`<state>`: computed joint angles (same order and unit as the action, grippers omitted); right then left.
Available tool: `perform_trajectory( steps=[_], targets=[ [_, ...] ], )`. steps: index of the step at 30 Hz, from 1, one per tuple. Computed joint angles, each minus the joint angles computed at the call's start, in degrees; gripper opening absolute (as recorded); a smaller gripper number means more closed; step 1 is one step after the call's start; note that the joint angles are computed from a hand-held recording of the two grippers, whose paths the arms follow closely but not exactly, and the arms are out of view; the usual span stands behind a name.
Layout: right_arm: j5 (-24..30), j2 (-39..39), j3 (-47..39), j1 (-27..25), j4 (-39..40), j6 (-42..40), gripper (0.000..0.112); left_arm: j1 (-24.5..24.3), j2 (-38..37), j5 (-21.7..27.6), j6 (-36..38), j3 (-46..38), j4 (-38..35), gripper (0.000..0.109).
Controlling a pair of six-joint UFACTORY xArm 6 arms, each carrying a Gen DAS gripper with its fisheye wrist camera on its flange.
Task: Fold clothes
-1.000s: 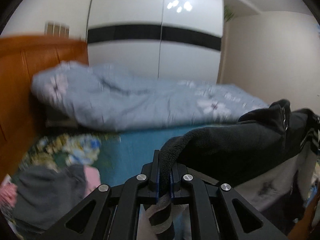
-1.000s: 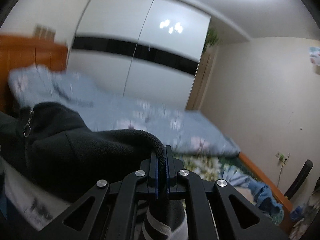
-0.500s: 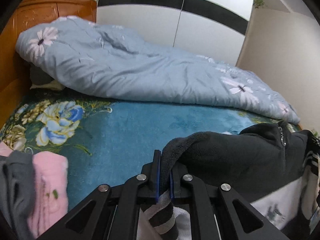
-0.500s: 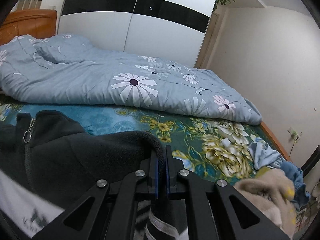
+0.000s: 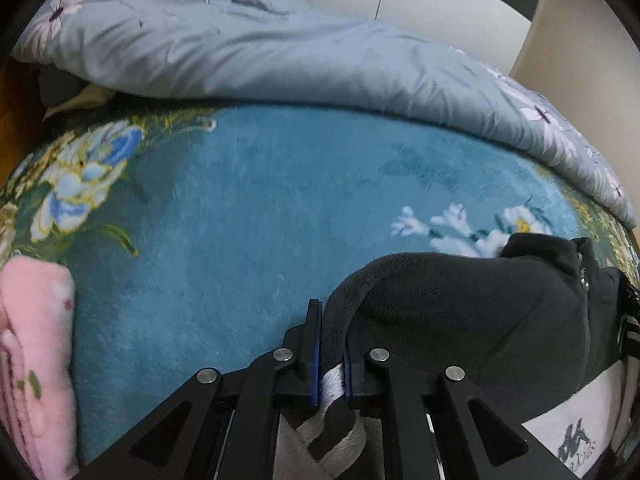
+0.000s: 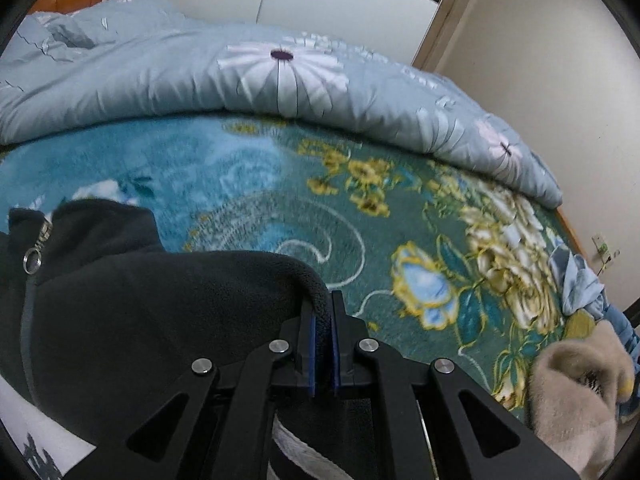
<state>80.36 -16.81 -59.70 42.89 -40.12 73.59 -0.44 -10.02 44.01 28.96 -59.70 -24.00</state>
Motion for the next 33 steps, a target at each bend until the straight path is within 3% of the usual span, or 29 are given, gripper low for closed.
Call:
perform_trajectory(
  steps=[6, 8, 10, 11, 14, 20, 25, 30, 33],
  targets=[
    [-0.48, -0.52, 0.03, 0.3, 1.32, -2.02, 0.006, -0.14, -1.18, 2.29, 1.12, -0.04, 0.74, 0.013],
    [-0.22, -1.76, -0.18, 1.22, 1.34, -2.45, 0.014, 0.3, -2.11, 3.71, 2.35, -0.13, 0.21, 0.029],
    [-0.26, -4.56, 0.36, 2.62, 1.56, -0.95, 0.031, 1.13, -4.17, 4.7, 3.39, 0.69, -1.49, 0.053],
    [-0.23, -5.89, 0.55, 3.36, 1.62, -0.17, 0.04, 1.53, -5.29, 4.84, 3.93, 1.24, -2.52, 0.056],
    [1.6, -9.6, 1.09, 7.07, 0.89, 3.06, 0.043, 2.68, -10.01, 5.18, 4.34, 3.53, -3.59, 0.06],
    [8.75, -18.0, 5.11, 22.54, -0.47, 16.6, 0.049, 7.56, -25.18, 7.24, 9.65, 12.46, -9.3, 0.067],
    [16.97, -20.57, 8.44, 37.7, 2.15, 31.01, 0.05, 15.84, -39.41, 16.99, 16.82, 21.48, -17.36, 0.07],
    [27.37, -18.76, 8.14, 51.56, 7.91, 46.84, 0.05, 21.32, -52.69, 20.57, 18.47, 31.02, -17.83, 0.07],
    [28.48, -20.32, 10.15, 58.05, 10.0, 59.47, 0.05, 22.15, -56.35, 21.56, 19.82, 32.94, -16.18, 0.07]
  ],
)
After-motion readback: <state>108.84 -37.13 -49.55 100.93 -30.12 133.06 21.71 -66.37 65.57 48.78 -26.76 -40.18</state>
